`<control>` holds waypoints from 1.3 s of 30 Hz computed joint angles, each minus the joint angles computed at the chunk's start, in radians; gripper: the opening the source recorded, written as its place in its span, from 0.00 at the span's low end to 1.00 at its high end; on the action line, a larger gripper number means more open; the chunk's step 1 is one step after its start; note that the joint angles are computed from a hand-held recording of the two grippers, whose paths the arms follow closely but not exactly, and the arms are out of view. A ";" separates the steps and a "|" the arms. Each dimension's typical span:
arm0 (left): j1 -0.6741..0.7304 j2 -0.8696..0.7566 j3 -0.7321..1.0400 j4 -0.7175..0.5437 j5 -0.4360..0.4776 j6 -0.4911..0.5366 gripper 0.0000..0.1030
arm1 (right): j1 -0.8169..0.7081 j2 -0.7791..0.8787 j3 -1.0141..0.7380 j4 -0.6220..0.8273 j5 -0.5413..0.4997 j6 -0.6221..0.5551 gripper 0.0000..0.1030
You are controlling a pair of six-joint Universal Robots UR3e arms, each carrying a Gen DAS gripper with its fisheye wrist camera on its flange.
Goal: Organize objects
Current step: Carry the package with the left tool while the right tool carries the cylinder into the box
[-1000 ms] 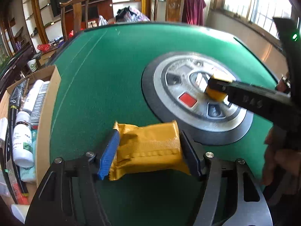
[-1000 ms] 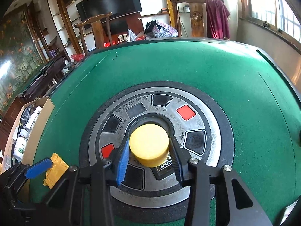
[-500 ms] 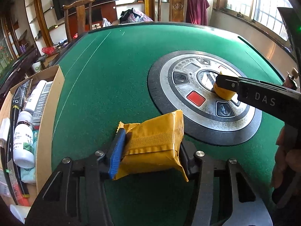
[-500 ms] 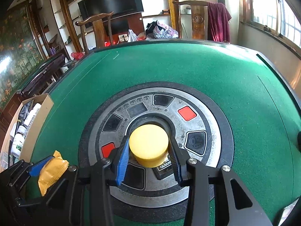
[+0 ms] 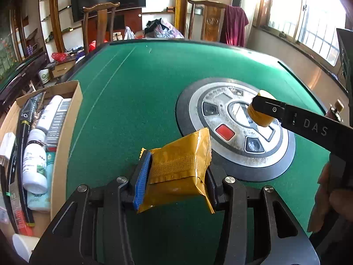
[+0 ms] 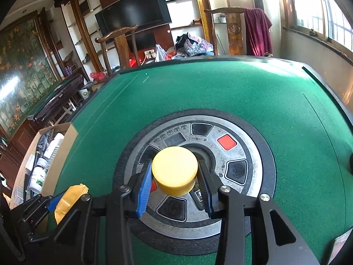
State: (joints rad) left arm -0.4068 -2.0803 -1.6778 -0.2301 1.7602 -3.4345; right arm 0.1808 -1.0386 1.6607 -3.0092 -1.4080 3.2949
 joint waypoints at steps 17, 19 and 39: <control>0.057 0.388 -0.344 0.138 0.007 -0.013 0.43 | 0.181 -0.079 0.043 -0.056 -0.002 0.030 0.38; 0.091 0.460 -0.399 0.140 -0.008 -0.004 0.43 | 0.216 -0.071 0.035 -0.057 0.004 0.039 0.38; 0.749 0.974 -0.893 0.052 -0.356 0.203 0.43 | 0.565 0.152 -0.283 0.101 -0.035 0.000 0.38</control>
State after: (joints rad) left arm 0.3420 -1.1062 -2.5708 -0.1785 1.4044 -3.2312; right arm 0.7459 -0.8867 1.3781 -2.9086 -1.4434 3.2950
